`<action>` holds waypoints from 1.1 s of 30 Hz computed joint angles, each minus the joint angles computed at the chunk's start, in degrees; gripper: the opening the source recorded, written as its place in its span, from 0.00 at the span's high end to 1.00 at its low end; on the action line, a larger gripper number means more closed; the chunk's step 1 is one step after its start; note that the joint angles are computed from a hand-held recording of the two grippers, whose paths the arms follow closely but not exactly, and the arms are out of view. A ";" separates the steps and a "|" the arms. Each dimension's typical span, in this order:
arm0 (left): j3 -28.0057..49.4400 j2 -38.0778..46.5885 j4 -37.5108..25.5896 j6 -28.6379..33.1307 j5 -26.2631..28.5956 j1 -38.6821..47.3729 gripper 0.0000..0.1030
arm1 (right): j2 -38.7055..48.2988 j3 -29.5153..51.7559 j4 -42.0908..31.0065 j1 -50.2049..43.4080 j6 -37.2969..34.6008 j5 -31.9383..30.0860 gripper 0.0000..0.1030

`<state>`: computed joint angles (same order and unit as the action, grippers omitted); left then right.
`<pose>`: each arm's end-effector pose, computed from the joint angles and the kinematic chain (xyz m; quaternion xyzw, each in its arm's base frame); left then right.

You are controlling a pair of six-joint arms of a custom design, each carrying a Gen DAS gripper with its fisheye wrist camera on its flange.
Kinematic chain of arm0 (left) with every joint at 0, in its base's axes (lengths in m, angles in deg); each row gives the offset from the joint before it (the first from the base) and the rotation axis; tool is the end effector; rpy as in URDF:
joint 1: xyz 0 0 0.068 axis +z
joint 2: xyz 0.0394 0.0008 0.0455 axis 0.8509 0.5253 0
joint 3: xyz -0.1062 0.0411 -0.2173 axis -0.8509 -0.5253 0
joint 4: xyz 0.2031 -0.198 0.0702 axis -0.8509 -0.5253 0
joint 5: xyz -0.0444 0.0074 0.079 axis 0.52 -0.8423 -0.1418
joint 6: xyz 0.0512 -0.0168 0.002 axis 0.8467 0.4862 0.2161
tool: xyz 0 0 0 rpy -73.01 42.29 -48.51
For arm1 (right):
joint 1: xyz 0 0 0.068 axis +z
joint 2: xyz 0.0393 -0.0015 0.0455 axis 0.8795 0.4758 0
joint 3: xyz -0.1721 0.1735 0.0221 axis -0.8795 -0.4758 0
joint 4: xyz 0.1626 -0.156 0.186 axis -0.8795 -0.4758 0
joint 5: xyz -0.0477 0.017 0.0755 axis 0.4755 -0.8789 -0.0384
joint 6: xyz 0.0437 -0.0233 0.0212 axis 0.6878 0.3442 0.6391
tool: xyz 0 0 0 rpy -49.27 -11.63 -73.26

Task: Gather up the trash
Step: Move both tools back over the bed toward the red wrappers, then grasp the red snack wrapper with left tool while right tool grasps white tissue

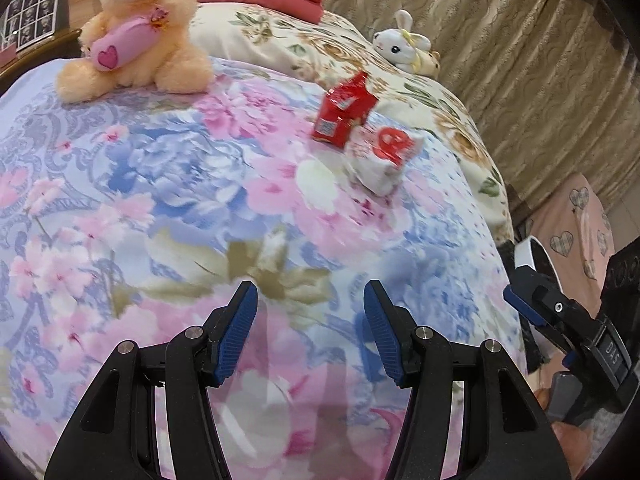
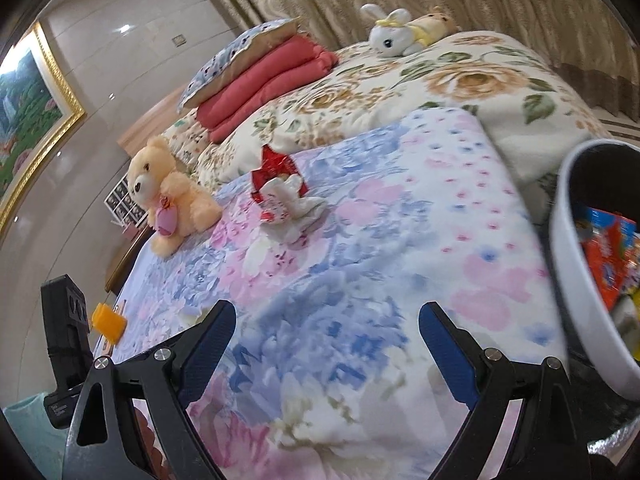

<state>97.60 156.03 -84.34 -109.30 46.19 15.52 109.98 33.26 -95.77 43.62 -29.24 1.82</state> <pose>0.2102 -0.1694 0.0599 -0.3165 0.8796 -0.0697 0.3484 0.3510 -0.0859 0.0630 -0.2490 0.8766 0.3222 0.2565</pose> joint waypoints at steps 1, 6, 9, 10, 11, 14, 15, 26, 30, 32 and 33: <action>-0.17 -0.29 -0.18 0.19 0.00 0.33 0.46 | -0.03 -0.23 0.64 0.72 0.42 0.01 0.09; -2.17 -1.95 0.43 1.98 1.27 3.49 0.46 | 0.97 -0.22 4.88 5.28 4.27 0.12 0.09; -3.12 -2.64 1.21 3.48 2.21 5.85 0.46 | 2.34 0.95 6.63 8.10 7.16 0.62 0.09; -3.26 -2.66 1.55 4.23 2.63 6.73 0.46 | 2.48 1.11 7.15 8.84 7.85 0.75 0.09; -3.40 -2.75 1.85 4.85 2.98 7.41 0.46 | 2.78 1.35 8.16 9.93 8.86 1.03 0.09; -3.25 -2.22 3.04 7.23 4.39 10.02 0.46 | 4.09 2.54 10.98 12.78 12.18 1.98 0.09; -3.11 -1.95 3.37 7.81 4.72 10.56 0.46 | 5.02 3.53 11.51 13.69 13.39 2.18 0.09; 1.31 4.03 6.53 15.23 9.17 16.96 0.45 | 12.39 10.51 15.39 18.73 21.17 4.93 0.51; 5.36 8.07 7.62 18.86 9.66 18.39 0.42 | 13.28 12.05 12.26 16.22 19.42 1.92 0.67; 7.73 10.38 8.02 20.33 10.05 19.16 0.40 | 13.14 12.28 10.83 14.20 18.96 0.64 0.68; 9.15 11.80 8.52 21.29 10.35 19.67 0.40 | 12.97 12.21 10.33 12.89 18.63 0.17 0.68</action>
